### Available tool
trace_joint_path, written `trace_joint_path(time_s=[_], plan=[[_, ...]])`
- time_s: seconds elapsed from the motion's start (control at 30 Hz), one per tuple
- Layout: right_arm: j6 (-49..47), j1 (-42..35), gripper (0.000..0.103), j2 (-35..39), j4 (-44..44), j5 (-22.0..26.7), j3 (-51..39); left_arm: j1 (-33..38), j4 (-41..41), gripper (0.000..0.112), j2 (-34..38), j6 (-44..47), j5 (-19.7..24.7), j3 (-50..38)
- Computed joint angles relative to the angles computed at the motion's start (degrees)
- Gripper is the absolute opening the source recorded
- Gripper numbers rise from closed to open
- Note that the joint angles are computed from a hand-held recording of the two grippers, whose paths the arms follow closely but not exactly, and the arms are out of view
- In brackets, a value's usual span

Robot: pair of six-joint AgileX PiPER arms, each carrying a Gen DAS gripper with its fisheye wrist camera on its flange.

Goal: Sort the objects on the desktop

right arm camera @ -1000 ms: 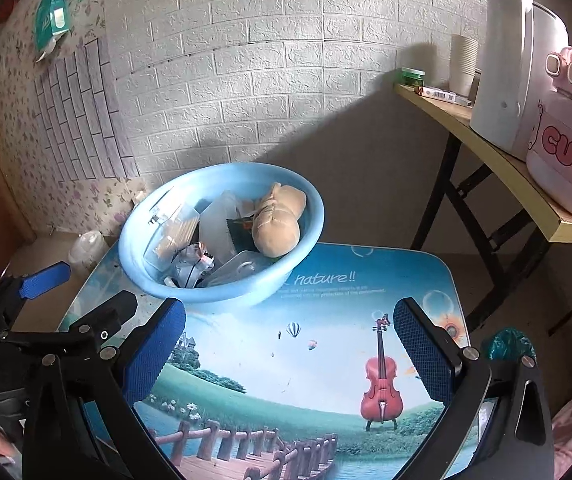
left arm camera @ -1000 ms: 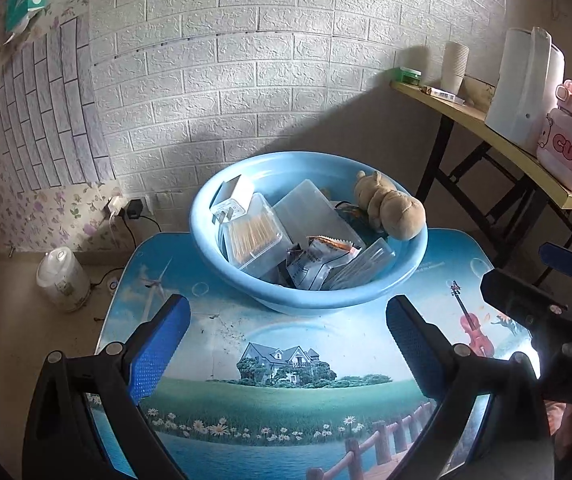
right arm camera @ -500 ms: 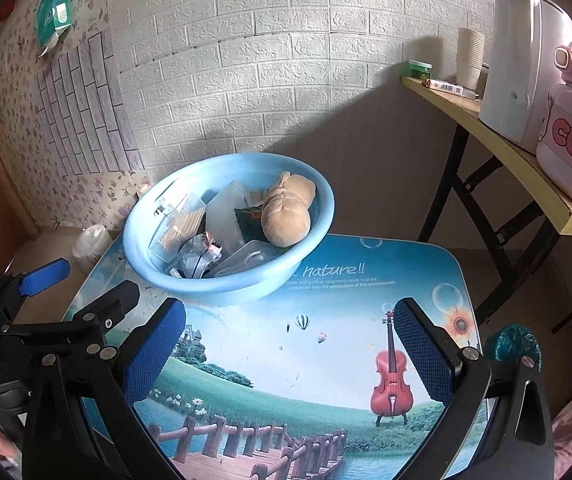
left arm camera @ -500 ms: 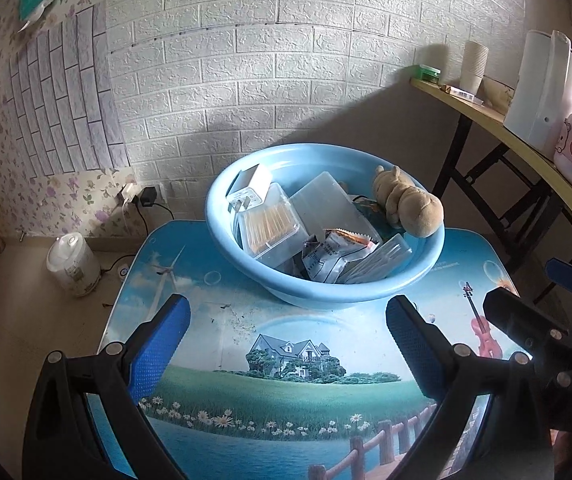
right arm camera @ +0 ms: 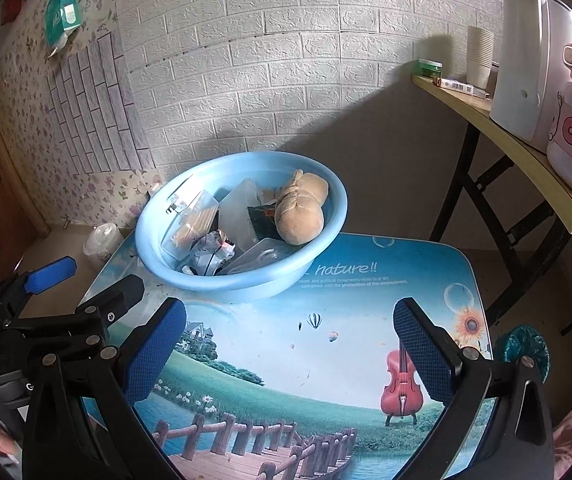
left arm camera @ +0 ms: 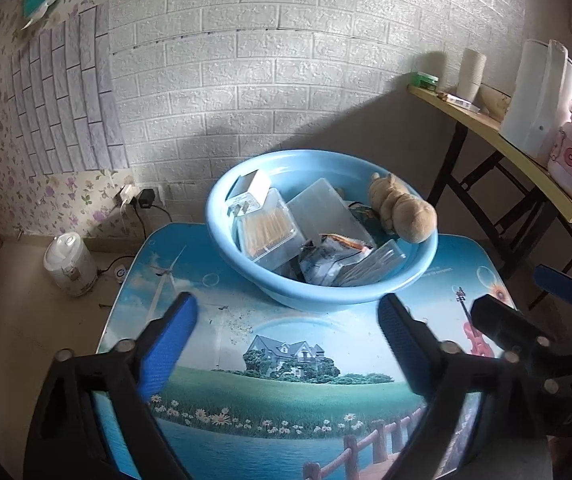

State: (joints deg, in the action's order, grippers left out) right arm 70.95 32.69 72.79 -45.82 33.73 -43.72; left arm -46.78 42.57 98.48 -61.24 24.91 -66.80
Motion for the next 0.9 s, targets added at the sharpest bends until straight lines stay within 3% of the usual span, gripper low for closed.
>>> trace_joint_path(time_s=[0.23,0.3,0.4,0.5,0.6,0.67,0.9], plan=[[-0.47,0.23,0.102,0.1,0.21,0.94,-0.25,0.86,-6.1,0.084,0.44,6.15,-1.22,-0.47],[-1.22,0.47,0.102,-0.05,-0.01,1.16,-0.26,1.13,-6.42,0.095,0.29,6.52,-1.57,-0.23],[-1.75,0.11,0.102,-0.58,0.31,1.38,0.02,1.78,-5.47,0.103,-0.58,5.63,-2.57,0.76],[-2.1,-0.67,0.102,-0.84,0.6,1.49,0.39,2.85,-7.1,0.103,-1.32,6.92,-3.51,1.28],[-7.25,-4.35,0.102,-1.99,5.94,-3.93,1.76,3.93,-11.17,0.103,-1.66,11.55,-4.27,1.48],[-3.86,-4.75,0.102,-2.82,3.5,-5.61,2.99,3.99,-11.23,0.103,-1.89,11.93,-4.0,1.71],[-0.44,-3.53,0.102,-2.13,-0.78,-3.01,2.77,3.55,-10.04,0.103,-1.46,10.44,-2.65,1.38]])
